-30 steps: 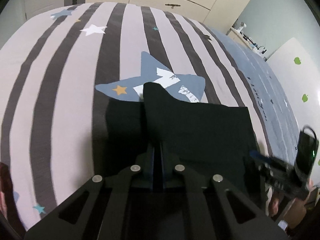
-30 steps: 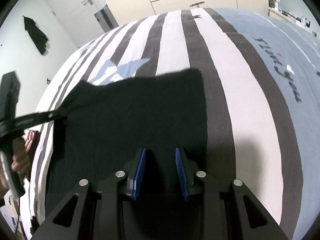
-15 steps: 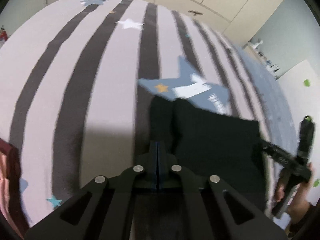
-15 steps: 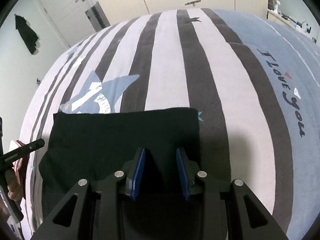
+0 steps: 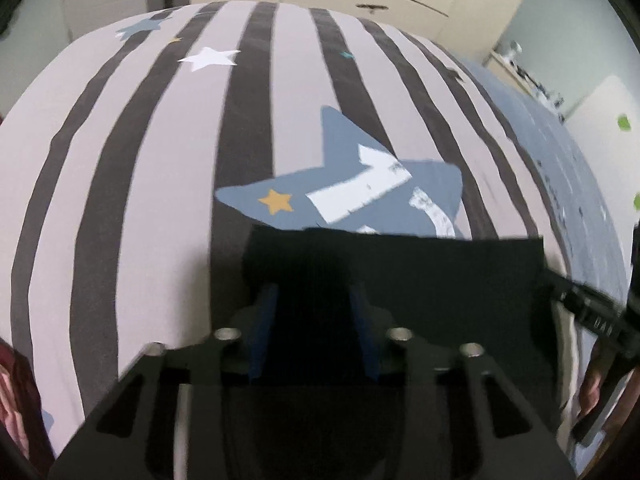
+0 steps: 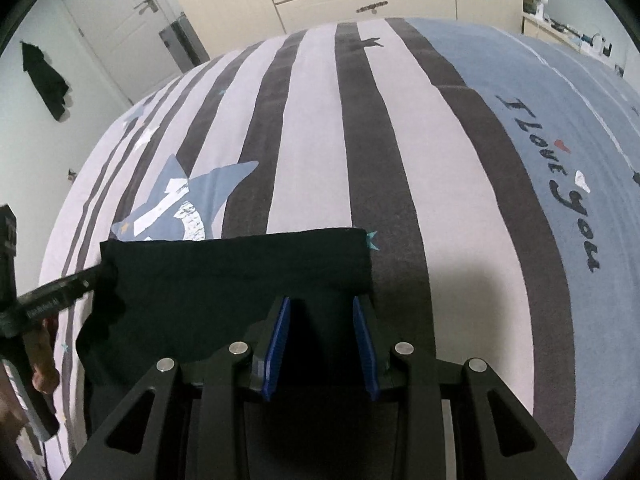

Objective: Fold clothes

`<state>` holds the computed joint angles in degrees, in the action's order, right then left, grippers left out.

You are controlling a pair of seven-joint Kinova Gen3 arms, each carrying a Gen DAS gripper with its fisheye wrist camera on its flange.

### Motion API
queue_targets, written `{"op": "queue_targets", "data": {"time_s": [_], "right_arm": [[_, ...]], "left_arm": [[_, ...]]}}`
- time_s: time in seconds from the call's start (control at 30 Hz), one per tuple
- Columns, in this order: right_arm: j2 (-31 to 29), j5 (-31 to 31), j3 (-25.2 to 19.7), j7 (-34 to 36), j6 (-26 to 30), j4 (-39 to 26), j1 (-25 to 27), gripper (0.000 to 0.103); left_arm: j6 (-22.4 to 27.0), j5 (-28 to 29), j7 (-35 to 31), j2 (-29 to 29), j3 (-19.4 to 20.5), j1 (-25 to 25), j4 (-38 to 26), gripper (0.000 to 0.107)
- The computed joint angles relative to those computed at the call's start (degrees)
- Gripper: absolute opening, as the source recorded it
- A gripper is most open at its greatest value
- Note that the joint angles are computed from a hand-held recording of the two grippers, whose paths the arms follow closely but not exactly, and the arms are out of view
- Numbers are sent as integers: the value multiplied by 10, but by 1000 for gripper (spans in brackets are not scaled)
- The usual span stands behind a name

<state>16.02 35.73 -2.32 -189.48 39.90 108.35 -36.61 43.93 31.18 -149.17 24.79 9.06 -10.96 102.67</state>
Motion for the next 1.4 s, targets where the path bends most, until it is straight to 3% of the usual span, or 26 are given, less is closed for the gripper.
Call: {"op": "queue_targets", "data": {"time_s": [0.3, 0.53, 0.63, 0.77, 0.83, 1.0, 1.07, 1.2, 1.4], "right_arm": [[10, -3, 8, 13, -6, -17, 1, 30], [29, -34, 0, 61, -1, -42, 12, 30], [36, -36, 7, 76, 2, -42, 6, 30], [32, -42, 13, 83, -3, -39, 6, 30], [26, -34, 19, 68, 13, -41, -6, 30], [-6, 28, 8, 12, 13, -18, -37, 30], [-13, 41, -5, 2, 1, -5, -40, 30], [-3, 7, -29, 20, 1, 2, -32, 30], [-2, 0, -21, 3, -2, 8, -41, 30]], "left_arm": [[37, -8, 34, -6, -17, -15, -32, 2], [6, -46, 76, 11, -27, 6, -33, 2], [24, -30, 77, 16, -32, 4, -40, 2], [103, 53, 10, 4, -94, -8, -49, 13], [137, 59, -36, -16, -83, -53, -38, 18], [232, 4, -153, -70, -41, -179, 6, 22], [240, -14, -190, -98, -39, -186, 42, 22], [236, -48, -255, -141, -116, -156, 112, 22], [195, -62, -303, -170, -159, -161, 175, 22]]}}
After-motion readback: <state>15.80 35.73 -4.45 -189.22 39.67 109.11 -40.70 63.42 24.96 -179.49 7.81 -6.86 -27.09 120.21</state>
